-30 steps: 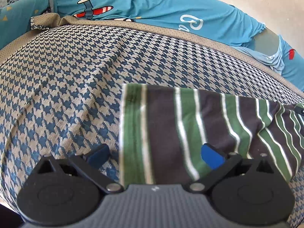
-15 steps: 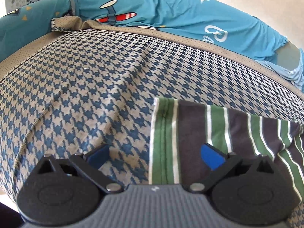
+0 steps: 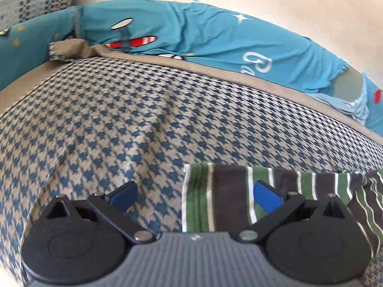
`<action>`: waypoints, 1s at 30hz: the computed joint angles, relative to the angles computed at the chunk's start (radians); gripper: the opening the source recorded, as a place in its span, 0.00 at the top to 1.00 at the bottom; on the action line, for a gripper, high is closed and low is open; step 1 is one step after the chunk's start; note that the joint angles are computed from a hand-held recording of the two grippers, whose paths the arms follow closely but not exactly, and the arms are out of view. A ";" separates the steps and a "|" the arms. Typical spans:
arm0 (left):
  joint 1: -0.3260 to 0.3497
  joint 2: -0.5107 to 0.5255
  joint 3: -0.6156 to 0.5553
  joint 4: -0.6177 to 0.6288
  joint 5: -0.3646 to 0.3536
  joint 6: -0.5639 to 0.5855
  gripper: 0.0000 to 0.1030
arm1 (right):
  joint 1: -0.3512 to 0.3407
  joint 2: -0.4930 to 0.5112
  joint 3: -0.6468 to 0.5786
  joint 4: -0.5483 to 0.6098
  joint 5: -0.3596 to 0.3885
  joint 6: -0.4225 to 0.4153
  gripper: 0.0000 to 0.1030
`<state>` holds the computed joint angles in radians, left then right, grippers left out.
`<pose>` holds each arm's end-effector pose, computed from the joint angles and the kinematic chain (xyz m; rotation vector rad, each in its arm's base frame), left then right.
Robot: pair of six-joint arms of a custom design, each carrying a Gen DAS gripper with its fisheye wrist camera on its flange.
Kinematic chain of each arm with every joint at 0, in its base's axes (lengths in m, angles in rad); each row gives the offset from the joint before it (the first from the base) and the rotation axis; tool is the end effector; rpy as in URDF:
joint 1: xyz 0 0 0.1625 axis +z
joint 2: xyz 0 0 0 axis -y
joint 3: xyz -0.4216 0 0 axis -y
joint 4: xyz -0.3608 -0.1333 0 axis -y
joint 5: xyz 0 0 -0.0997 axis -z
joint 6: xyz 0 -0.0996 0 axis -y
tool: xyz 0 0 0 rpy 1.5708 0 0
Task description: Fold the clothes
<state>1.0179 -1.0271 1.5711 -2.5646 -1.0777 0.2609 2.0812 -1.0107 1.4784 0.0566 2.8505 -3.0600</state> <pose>-0.1903 -0.6520 0.3009 0.9042 2.4818 -0.6934 0.2875 -0.4360 0.2564 -0.3673 -1.8978 1.3657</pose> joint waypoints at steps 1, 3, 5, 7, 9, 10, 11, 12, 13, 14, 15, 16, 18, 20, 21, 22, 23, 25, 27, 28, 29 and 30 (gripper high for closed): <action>0.001 0.004 -0.004 -0.001 -0.002 0.026 0.00 | 0.008 0.022 -0.018 0.053 -0.005 0.046 0.54; 0.004 0.012 -0.011 -0.001 -0.005 0.078 0.01 | 0.022 0.062 -0.049 0.149 -0.022 0.128 0.53; 0.011 0.018 -0.031 0.026 -0.028 0.112 0.04 | 0.031 0.088 -0.064 0.207 -0.041 0.184 0.53; 0.017 0.025 -0.047 0.049 -0.040 0.148 0.08 | 0.035 0.107 -0.077 0.250 -0.059 0.223 0.52; 0.024 0.033 -0.064 0.076 -0.055 0.176 0.11 | 0.036 0.121 -0.088 0.281 -0.076 0.246 0.52; 0.027 0.038 -0.076 0.095 -0.063 0.187 0.13 | 0.035 0.128 -0.095 0.294 -0.079 0.253 0.52; 0.030 0.043 -0.088 0.114 -0.074 0.201 0.15 | 0.034 0.135 -0.102 0.306 -0.082 0.259 0.52; 0.033 0.049 -0.100 0.133 -0.084 0.216 0.15 | 0.033 0.143 -0.109 0.321 -0.085 0.266 0.52; 0.036 0.052 -0.108 0.142 -0.090 0.234 0.15 | 0.031 0.148 -0.115 0.332 -0.089 0.270 0.52; 0.039 0.057 -0.116 0.150 -0.096 0.259 0.15 | 0.029 0.154 -0.121 0.342 -0.092 0.272 0.52; 0.041 0.062 -0.126 0.158 -0.096 0.278 0.15 | 0.028 0.159 -0.126 0.351 -0.096 0.274 0.52; 0.043 0.068 -0.135 0.166 -0.095 0.295 0.15 | 0.027 0.163 -0.129 0.358 -0.099 0.275 0.52; 0.049 0.083 -0.162 0.190 -0.097 0.310 0.16 | 0.025 0.169 -0.134 0.370 -0.105 0.278 0.52; 0.057 0.099 -0.194 0.225 -0.111 0.309 0.19 | 0.022 0.175 -0.139 0.383 -0.110 0.285 0.52; 0.060 0.106 -0.209 0.243 -0.120 0.312 0.20 | 0.021 0.176 -0.140 0.387 -0.113 0.288 0.52; 0.062 0.112 -0.217 0.253 -0.125 0.324 0.22 | 0.020 0.177 -0.140 0.390 -0.115 0.290 0.52; 0.062 0.116 -0.221 0.257 -0.126 0.348 0.24 | 0.018 0.177 -0.140 0.393 -0.118 0.292 0.52; 0.062 0.121 -0.223 0.263 -0.129 0.389 0.28 | 0.016 0.179 -0.142 0.402 -0.124 0.298 0.52; 0.066 0.124 -0.238 0.291 -0.147 0.401 0.34 | 0.013 0.186 -0.147 0.417 -0.127 0.305 0.52; 0.068 0.126 -0.245 0.306 -0.157 0.406 0.37 | 0.011 0.191 -0.151 0.425 -0.127 0.308 0.52; 0.070 0.129 -0.253 0.321 -0.166 0.412 0.38 | 0.009 0.195 -0.155 0.433 -0.127 0.312 0.52; 0.070 0.129 -0.255 0.322 -0.167 0.420 0.38 | 0.007 0.200 -0.159 0.441 -0.127 0.315 0.52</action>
<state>1.0878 -0.8983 1.3163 -2.2431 -1.2450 0.6814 2.0881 -0.8109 1.3193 0.4979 2.7236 -2.7447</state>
